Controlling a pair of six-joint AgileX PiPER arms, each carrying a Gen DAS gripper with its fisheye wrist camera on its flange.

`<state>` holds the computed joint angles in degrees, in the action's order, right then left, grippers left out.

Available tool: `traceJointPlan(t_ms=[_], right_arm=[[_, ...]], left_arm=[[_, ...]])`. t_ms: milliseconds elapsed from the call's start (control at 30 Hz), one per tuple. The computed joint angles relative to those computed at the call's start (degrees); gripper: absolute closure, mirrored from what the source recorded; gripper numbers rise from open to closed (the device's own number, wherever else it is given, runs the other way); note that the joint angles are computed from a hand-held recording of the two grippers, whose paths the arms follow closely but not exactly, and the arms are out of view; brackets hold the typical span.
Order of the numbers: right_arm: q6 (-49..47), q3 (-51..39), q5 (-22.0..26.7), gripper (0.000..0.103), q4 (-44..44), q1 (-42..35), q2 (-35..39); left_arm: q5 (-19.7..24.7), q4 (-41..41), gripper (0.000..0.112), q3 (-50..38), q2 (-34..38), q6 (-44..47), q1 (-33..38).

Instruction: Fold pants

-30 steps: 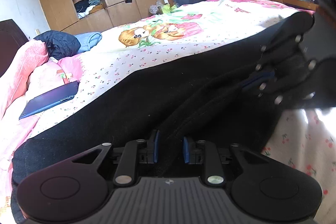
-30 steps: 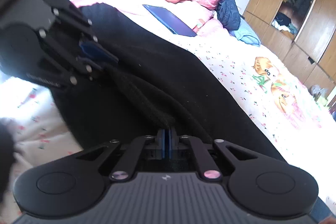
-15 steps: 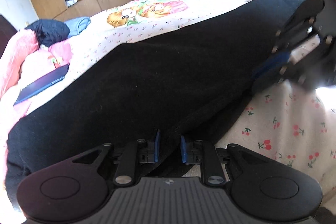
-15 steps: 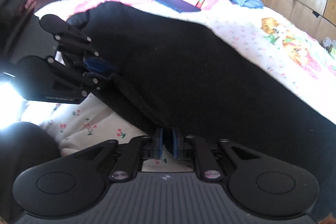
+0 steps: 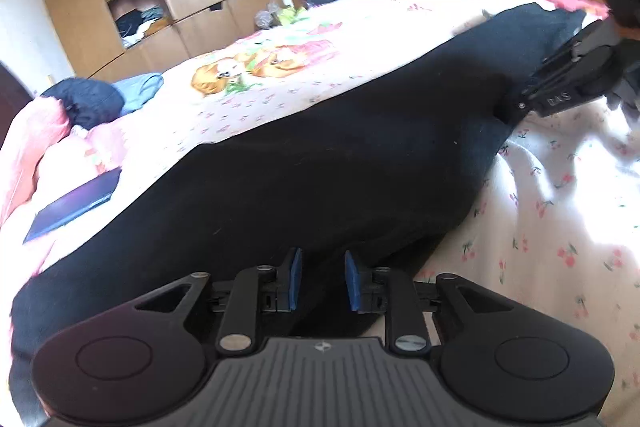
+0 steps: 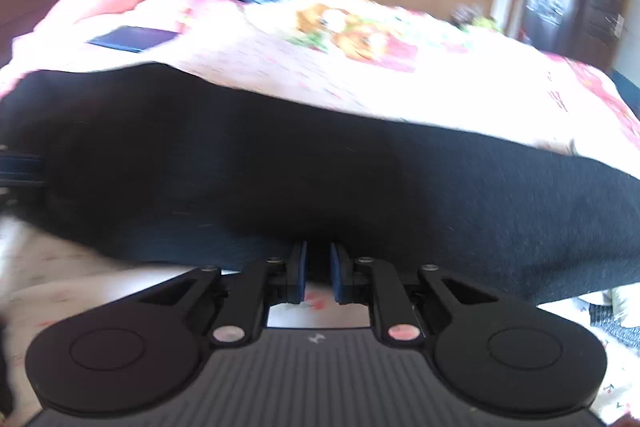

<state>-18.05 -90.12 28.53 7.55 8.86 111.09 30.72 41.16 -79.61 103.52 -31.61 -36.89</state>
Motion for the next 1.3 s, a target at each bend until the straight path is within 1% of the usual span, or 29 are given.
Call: traceJointPlan(t_ms=[33, 67, 100, 133, 167, 200, 300, 333, 367, 400, 433, 467, 500, 567, 600, 667, 700, 733, 767, 800, 833, 900, 967, 1000, 1067, 1167, 1233, 1300], right_arm=[[2.6, -1.6, 1.5, 0.091, -1.6, -0.4, 0.8], [3.3, -2.3, 3.0, 0.090, -1.2, -1.2, 0.5], [3.0, -2.4, 4.5, 0.090, -1.2, -1.4, -0.4], [2.5, -1.2, 4.6, 0.087, -1.4, -1.9, -1.8], [2.0, 0.2, 4.5, 0.084, -1.4, -2.5, -3.3], [1.1, 1.5, 3.7, 0.084, -0.6, -3.0, -4.5], [-3.0, 4.7, -2.1, 0.084, 4.9, -3.8, -5.3], [-1.9, 3.6, -2.0, 0.084, 4.0, -3.7, -4.2], [1.5, 1.9, -1.4, 0.082, 1.6, -3.5, -2.4], [3.5, -0.4, 1.0, 0.082, 0.9, -4.3, -0.5], [5.2, -1.9, 2.9, 0.083, 1.0, -5.2, 0.8], [6.0, -3.0, 4.6, 0.084, 2.8, -6.5, 0.9], [5.9, -2.1, 5.2, 0.084, 5.7, -7.9, -0.3], [4.6, 3.7, 1.4, 0.081, 10.4, -10.5, -4.7], [5.1, 8.1, -1.9, 0.080, 11.5, -12.0, -7.7], [8.9, 13.4, -6.2, 0.076, 10.9, -14.2, -11.1], [8.6, 15.8, -8.6, 0.075, 12.8, -15.6, -12.2], [6.0, 17.3, -10.3, 0.074, 16.9, -17.2, -12.4], [2.7, 17.5, -11.1, 0.071, 22.7, -18.9, -11.8], [1.4, 17.9, -12.0, 0.071, 28.4, -20.1, -11.1], [-0.3, 17.1, -11.3, 0.071, 34.1, -21.4, -10.2], [-5.2, 13.9, -7.2, 0.070, 45.6, -24.0, -7.1], [-15.4, 13.5, -6.5, 0.070, 57.0, -24.6, -4.7], [-19.7, 12.1, -5.8, 0.070, 61.2, -25.2, -2.8], [-22.9, 11.3, -5.3, 0.070, 65.2, -25.6, -1.0], [-27.4, 13.7, -3.1, 0.070, 72.0, -27.6, -1.3], [-29.3, 15.5, -2.4, 0.070, 71.9, -29.1, -2.9], [-29.4, 16.6, -3.5, 0.070, 69.8, -29.1, -4.5]], left_arm=[[1.4, -1.8, 0.074, -2.2, 1.5, 2.8, -0.1], [2.3, -5.4, 0.074, -3.8, 2.2, 7.1, 0.2], [2.1, -8.3, 0.074, -4.1, 2.1, 10.3, 0.6], [1.9, -10.6, 0.073, -4.1, 1.8, 12.8, 1.1], [1.8, -10.8, 0.073, -3.9, 1.6, 12.9, 1.1], [1.4, -10.3, 0.073, -3.7, 1.4, 12.3, 1.2], [-0.1, -8.2, 0.073, -4.9, 2.3, 6.4, 0.8], [-0.1, -7.4, 0.073, -5.8, 3.0, 4.7, 0.5], [0.1, -6.3, 0.073, -6.2, 3.7, 3.3, 0.2], [1.0, -6.4, 0.071, -6.9, 4.5, 3.8, 0.1], [2.7, -8.8, 0.068, -7.9, 5.5, 6.5, 0.2], [3.8, -10.2, 0.068, -8.2, 6.0, 8.3, 0.3], [3.6, -9.2, 0.068, -7.6, 5.6, 8.3, 0.0], [3.4, -5.4, 0.068, -6.7, 4.7, 6.0, -1.1], [3.0, -3.7, 0.068, -6.7, 4.6, 4.0, -1.6], [1.5, -3.1, 0.068, -7.6, 4.8, 2.2, -2.1], [0.8, -3.4, 0.068, -8.4, 5.3, 2.0, -2.3], [0.6, -3.6, 0.068, -9.7, 6.2, 2.1, -2.7], [0.8, -4.2, 0.068, -11.5, 7.4, 2.6, -3.0], [0.9, -5.4, 0.068, -13.2, 8.5, 3.8, -3.3], [1.4, -5.9, 0.068, -14.9, 9.5, 4.3, -3.8], [2.8, -5.2, 0.068, -17.6, 11.2, 4.6, -4.6], [4.3, -4.1, 0.068, -18.9, 12.0, 4.3, -5.3], [4.9, -4.8, 0.067, -19.1, 12.0, 5.1, -5.2], [7.0, -5.8, 0.066, -19.9, 12.0, 6.6, -5.3], [10.2, -6.3, 0.065, -19.5, 11.3, 7.0, -5.3], [10.2, -7.8, 0.064, -18.0, 9.9, 7.7, -5.1], [10.0, -8.0, 0.064, -17.1, 9.0, 8.4, -5.6]])
